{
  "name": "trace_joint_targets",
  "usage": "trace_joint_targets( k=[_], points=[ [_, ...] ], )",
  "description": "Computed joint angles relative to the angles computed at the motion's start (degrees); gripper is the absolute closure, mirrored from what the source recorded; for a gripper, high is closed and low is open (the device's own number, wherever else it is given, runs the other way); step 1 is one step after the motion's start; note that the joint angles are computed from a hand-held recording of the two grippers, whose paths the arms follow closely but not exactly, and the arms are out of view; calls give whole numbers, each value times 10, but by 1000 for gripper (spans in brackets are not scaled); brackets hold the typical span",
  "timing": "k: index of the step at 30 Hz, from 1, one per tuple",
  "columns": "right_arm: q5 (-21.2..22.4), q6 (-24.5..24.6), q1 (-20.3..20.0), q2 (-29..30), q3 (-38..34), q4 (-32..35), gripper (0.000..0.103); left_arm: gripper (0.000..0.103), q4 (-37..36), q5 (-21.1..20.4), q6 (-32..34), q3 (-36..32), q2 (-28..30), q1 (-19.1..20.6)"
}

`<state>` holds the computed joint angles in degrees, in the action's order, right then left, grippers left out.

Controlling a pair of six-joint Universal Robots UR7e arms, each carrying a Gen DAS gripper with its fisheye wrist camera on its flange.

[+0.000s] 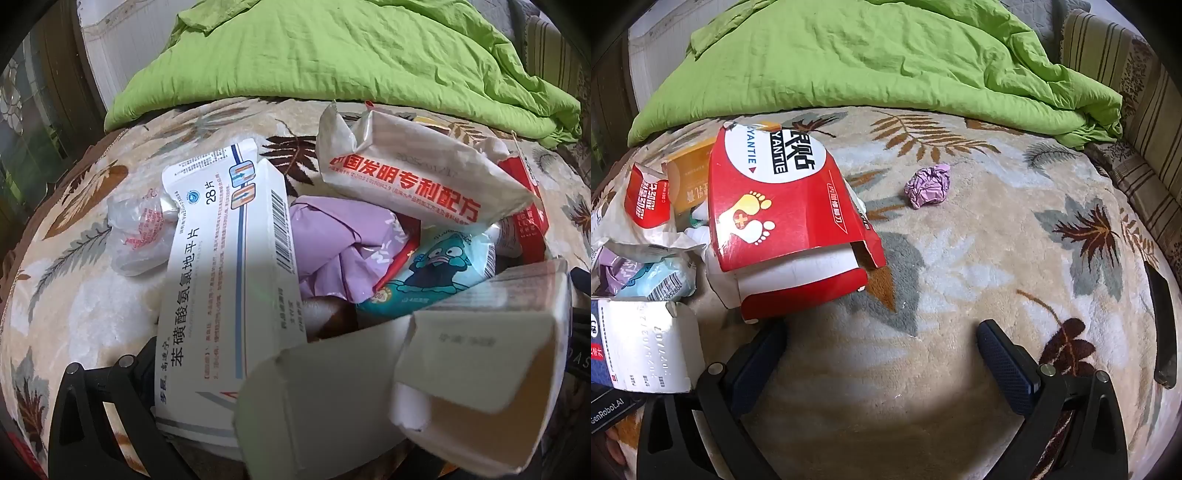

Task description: Collect trash

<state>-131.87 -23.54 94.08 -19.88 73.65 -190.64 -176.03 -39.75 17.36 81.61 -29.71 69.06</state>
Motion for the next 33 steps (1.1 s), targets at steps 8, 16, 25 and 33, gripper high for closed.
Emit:
trace_joint_targets(
  k=[8,16,25,33],
  points=[
    [7,54,1,-37,37,54,0,0,-28,-64,-45,109,-82,-11],
    [33,61,12,-80,125,18,0,0,-214,-50,18,239,-145,-67],
    [90,-112,67,-111,269,-281,4,0,-346,-4,51,371,-199,-126],
    [174,-159,75,-134,389,-426,4,0,-436,23,78,410,-211,-150]
  ],
)
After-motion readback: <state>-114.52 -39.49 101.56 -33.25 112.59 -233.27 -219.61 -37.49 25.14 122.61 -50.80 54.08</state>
